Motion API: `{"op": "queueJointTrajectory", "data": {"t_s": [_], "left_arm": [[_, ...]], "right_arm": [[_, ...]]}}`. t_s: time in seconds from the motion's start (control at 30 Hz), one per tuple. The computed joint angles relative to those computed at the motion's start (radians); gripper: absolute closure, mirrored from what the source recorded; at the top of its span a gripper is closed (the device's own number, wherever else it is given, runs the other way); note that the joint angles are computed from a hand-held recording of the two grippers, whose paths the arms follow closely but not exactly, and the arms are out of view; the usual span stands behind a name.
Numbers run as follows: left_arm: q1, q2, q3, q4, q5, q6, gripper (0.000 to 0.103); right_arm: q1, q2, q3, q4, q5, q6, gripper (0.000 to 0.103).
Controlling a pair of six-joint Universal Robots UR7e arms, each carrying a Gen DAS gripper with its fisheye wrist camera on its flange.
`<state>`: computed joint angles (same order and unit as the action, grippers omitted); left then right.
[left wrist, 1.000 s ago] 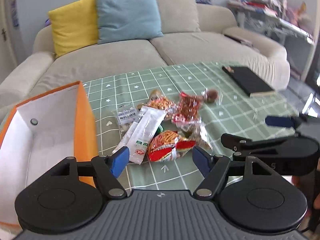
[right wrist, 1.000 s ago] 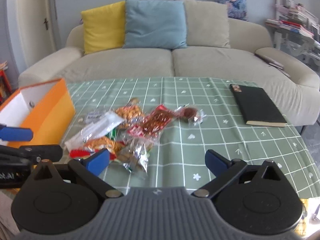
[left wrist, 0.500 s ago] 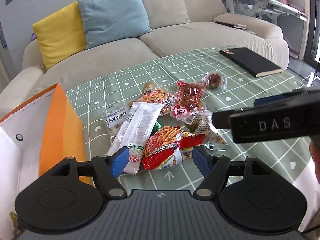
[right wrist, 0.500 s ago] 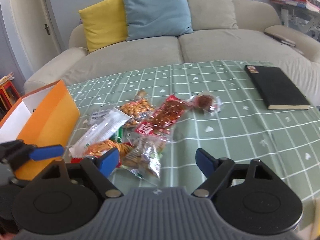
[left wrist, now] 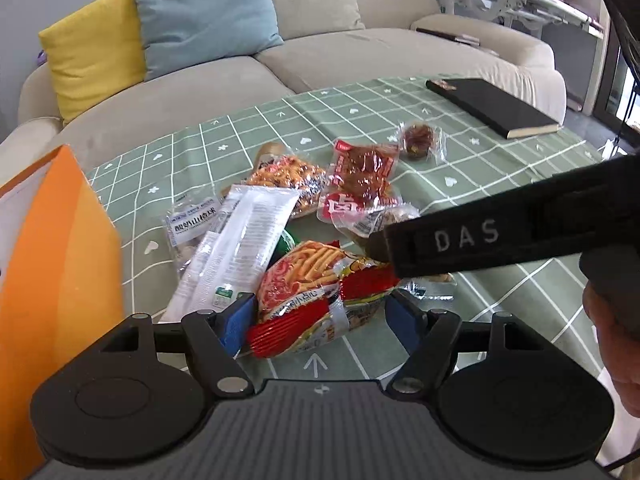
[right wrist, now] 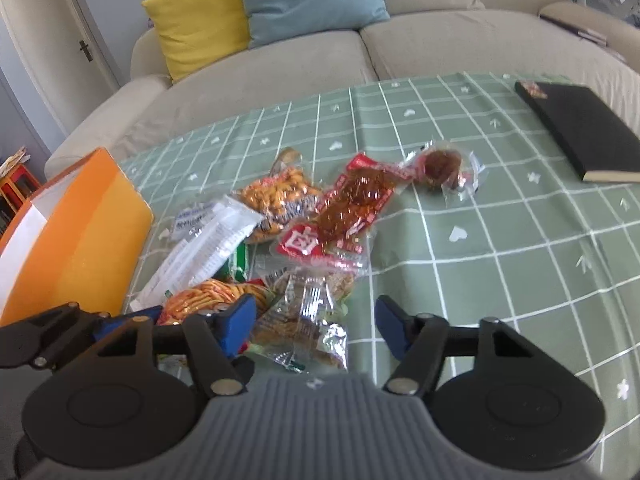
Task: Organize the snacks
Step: 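Grasp the red stick-snack bag with the left tool while the right tool grasps the clear brown-snack bag, then lift both bags and carry them over the orange box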
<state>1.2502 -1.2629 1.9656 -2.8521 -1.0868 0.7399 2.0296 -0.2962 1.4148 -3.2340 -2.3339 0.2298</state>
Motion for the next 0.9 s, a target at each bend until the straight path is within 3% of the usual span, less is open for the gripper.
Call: {"op": "queueJointTrajectory", "data": {"t_s": [0.17,0.6,0.9], "left_arm": [[-0.002,0.008,0.011,-0.029,0.002,0.025,0.023],[-0.019,0.000,0.038,-0.058,0.039,0.029,0.046],[-0.047,-0.072,0.078,-0.028,0.040,-0.011,0.047]], "right_arm": [[-0.007,0.002,0.002,0.023,0.024,0.008,0.054],[0.001,0.004,-0.005,0.044,0.004,0.003,0.059],[0.034,-0.028,0.044,0.017,-0.039,-0.009,0.062]]}}
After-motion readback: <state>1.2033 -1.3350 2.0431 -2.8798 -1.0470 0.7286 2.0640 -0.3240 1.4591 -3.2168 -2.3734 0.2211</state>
